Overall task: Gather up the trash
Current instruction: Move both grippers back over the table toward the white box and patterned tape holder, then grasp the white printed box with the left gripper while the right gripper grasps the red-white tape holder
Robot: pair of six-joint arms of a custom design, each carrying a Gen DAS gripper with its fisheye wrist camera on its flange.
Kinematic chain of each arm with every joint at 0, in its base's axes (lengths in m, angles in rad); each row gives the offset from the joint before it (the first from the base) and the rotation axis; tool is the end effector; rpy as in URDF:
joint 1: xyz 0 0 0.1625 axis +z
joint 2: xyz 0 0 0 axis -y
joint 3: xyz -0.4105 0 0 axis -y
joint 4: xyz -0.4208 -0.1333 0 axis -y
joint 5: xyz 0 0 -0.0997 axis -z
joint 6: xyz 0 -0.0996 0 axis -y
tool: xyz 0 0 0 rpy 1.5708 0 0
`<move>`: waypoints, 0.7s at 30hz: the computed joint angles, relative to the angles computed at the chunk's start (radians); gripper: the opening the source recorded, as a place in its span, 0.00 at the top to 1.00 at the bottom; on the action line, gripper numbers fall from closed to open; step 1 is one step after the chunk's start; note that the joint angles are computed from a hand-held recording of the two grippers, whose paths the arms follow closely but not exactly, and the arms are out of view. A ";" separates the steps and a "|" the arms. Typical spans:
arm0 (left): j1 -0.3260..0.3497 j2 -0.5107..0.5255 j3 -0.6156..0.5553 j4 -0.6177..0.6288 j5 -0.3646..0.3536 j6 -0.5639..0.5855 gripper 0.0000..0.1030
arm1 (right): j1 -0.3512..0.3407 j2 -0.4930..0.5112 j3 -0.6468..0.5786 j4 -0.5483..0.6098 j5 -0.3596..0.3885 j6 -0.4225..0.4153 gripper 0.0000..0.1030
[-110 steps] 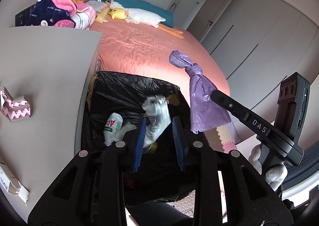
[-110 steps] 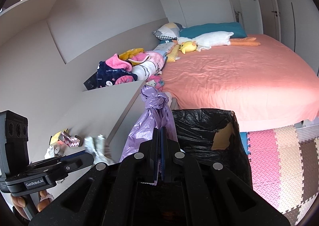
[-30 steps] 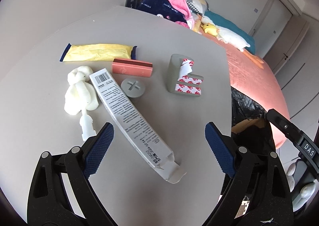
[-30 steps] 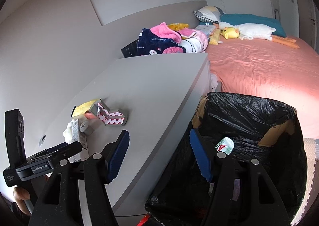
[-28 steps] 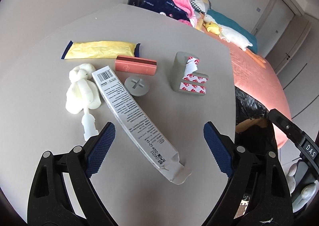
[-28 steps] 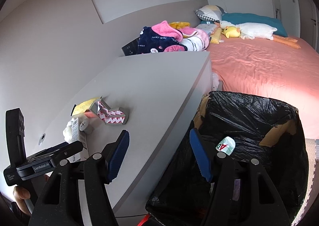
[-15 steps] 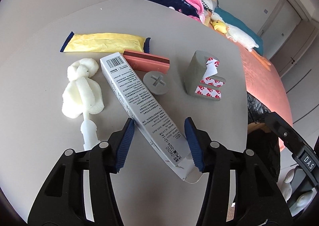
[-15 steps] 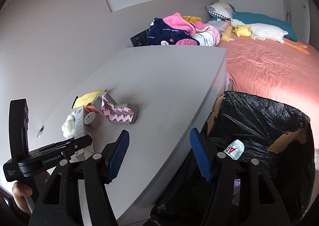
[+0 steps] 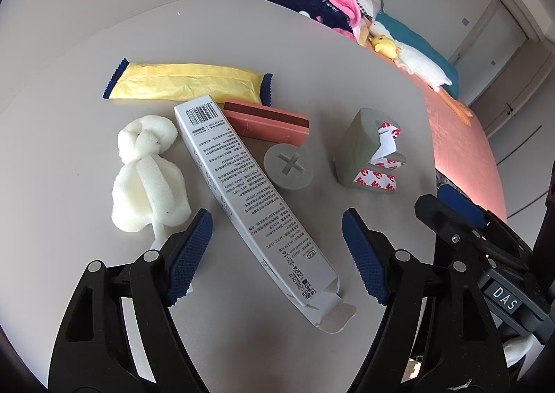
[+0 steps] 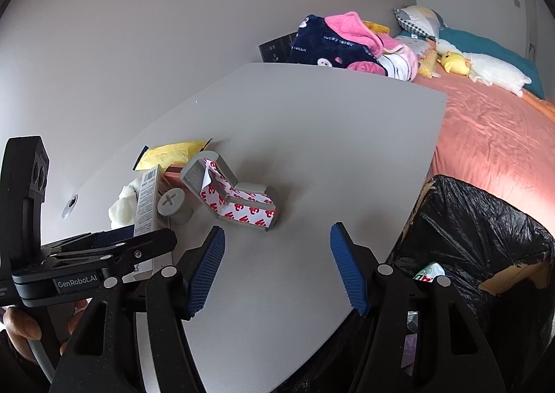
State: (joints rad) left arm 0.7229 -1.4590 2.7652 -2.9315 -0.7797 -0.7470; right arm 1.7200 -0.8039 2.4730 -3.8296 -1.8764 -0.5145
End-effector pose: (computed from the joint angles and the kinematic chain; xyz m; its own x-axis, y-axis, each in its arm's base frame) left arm -0.0593 -0.3246 0.0998 -0.8713 -0.0808 -0.4840 0.2136 0.8255 -0.5224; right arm 0.1586 -0.3597 0.0158 -0.7818 -0.3838 0.4913 -0.5839 0.7271 -0.3611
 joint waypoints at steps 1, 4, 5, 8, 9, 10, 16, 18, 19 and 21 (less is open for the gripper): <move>-0.002 0.004 -0.003 0.013 0.015 -0.003 0.34 | 0.001 0.000 -0.008 0.009 -0.002 0.001 0.38; 0.005 0.011 -0.008 0.004 0.024 0.030 0.59 | 0.003 0.007 -0.029 0.027 -0.004 -0.004 0.38; 0.008 0.009 -0.003 -0.017 0.021 0.044 0.62 | 0.004 0.009 -0.036 0.035 -0.004 -0.007 0.38; 0.004 -0.003 0.007 -0.023 0.042 0.064 0.72 | 0.007 0.018 -0.057 0.058 -0.001 -0.021 0.38; 0.002 -0.012 0.011 -0.018 0.050 0.066 0.73 | 0.009 0.023 -0.066 0.066 -0.001 -0.025 0.38; 0.001 -0.020 0.014 -0.018 0.055 0.071 0.73 | 0.012 0.029 -0.073 0.069 -0.003 -0.031 0.38; -0.002 -0.065 0.023 -0.002 0.065 0.089 0.73 | 0.016 0.068 -0.116 0.083 -0.006 -0.076 0.38; 0.000 -0.080 0.028 -0.004 0.058 0.093 0.73 | 0.010 0.071 -0.124 0.099 -0.002 -0.073 0.46; 0.003 -0.085 0.029 -0.005 0.056 0.097 0.73 | 0.005 0.067 -0.125 0.119 0.004 -0.067 0.62; 0.005 -0.091 0.031 -0.017 0.053 0.109 0.73 | -0.010 0.052 -0.117 0.137 0.034 -0.052 0.74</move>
